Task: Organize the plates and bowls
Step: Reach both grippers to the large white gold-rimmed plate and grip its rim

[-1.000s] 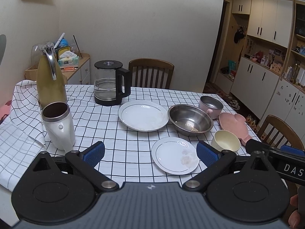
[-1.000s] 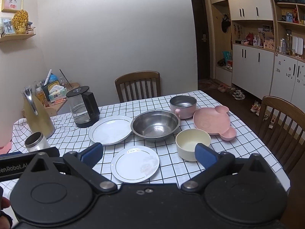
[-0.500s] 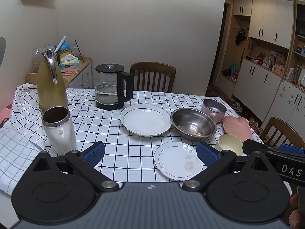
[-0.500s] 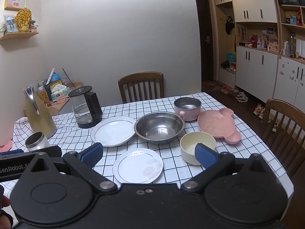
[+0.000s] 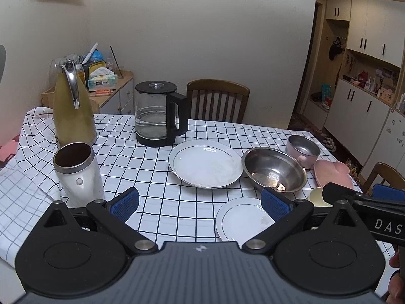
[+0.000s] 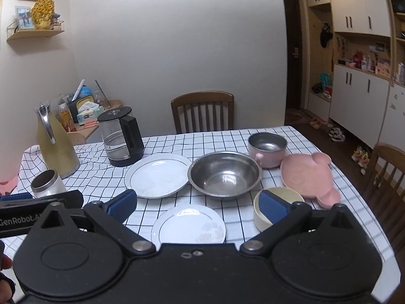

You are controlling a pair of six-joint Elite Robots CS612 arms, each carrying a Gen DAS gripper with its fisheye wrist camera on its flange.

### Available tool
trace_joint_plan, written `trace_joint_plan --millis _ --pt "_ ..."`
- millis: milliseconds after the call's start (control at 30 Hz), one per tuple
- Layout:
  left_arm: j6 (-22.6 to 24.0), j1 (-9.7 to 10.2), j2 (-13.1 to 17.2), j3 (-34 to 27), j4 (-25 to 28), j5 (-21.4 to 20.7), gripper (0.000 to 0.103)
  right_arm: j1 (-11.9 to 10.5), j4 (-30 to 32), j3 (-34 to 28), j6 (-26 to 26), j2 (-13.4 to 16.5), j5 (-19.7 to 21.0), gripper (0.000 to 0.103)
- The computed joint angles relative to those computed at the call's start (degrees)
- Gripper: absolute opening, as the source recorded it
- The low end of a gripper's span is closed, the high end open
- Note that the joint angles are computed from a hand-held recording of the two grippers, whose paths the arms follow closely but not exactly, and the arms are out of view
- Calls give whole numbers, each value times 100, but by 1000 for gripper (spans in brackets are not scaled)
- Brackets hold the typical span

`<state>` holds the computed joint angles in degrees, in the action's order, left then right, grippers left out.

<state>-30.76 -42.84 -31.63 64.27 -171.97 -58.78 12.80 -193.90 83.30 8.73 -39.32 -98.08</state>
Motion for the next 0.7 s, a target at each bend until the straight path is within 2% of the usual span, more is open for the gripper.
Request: trace_joint_plan --millis 167,233,333,500,700 --pt "-244 122 250 -533 479 -51 103 -127 409 -488 -246 182 413 103" --pt "-281 173 383 -809 679 4 103 -187 618 -769 -540 293 600 103" --pt "-248 283 589 -1240 933 -135 103 -268 1013 -1259 -1062 484 859 103" --pt "-388 429 1006 -2125 1759 -132 103 -425 2310 -2373 -1559 893 1469 103" --pt "-722 612 1655 -3484 3085 -367 103 -495 4117 -4183 -2091 1713 1669 103"
